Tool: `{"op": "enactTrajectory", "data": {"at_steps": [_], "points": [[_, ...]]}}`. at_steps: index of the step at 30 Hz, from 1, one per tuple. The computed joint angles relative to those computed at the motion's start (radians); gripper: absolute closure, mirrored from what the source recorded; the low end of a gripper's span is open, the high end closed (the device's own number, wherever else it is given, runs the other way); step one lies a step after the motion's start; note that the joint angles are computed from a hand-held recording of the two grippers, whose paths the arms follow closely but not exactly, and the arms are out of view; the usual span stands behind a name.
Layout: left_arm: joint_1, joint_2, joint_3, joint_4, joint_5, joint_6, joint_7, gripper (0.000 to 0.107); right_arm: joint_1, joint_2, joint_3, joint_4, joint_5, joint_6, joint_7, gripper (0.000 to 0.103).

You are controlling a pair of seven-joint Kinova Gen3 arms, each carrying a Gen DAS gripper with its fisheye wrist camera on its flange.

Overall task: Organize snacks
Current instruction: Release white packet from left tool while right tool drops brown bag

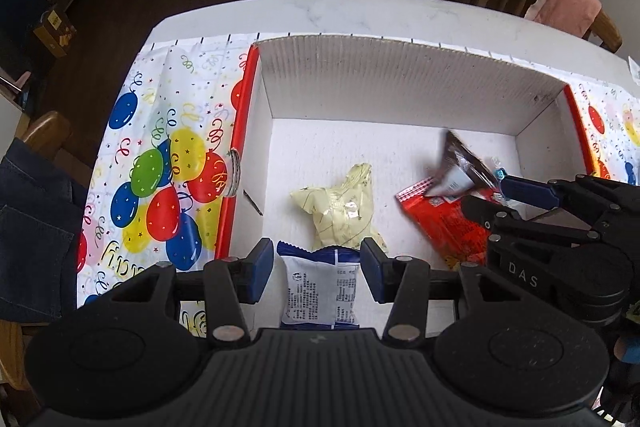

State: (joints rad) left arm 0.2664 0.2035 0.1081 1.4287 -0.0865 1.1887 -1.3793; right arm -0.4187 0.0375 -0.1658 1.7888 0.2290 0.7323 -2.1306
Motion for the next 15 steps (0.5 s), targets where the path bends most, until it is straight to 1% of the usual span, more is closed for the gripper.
{"op": "enactTrajectory", "data": {"at_steps": [5,9,13,15], "points": [[0.013,-0.035,0.006,0.019,-0.011,-0.014,0.015,0.061,0.024,-0.043,0.006,0.019,-0.074,-0.026,0.079,0.055],[0.018,-0.067,0.012,0.037,-0.018,-0.023,0.032,0.061,0.034,-0.081,-0.003,0.032,-0.103,-0.04,0.1,0.05],[0.016,-0.106,0.018,0.061,-0.026,-0.039,0.033,0.061,0.04,-0.12,-0.021,0.041,-0.104,-0.045,0.092,0.044],[0.01,-0.128,0.02,0.076,-0.021,-0.05,0.021,0.06,0.044,-0.139,-0.04,0.042,-0.082,-0.04,0.058,0.04]]}}
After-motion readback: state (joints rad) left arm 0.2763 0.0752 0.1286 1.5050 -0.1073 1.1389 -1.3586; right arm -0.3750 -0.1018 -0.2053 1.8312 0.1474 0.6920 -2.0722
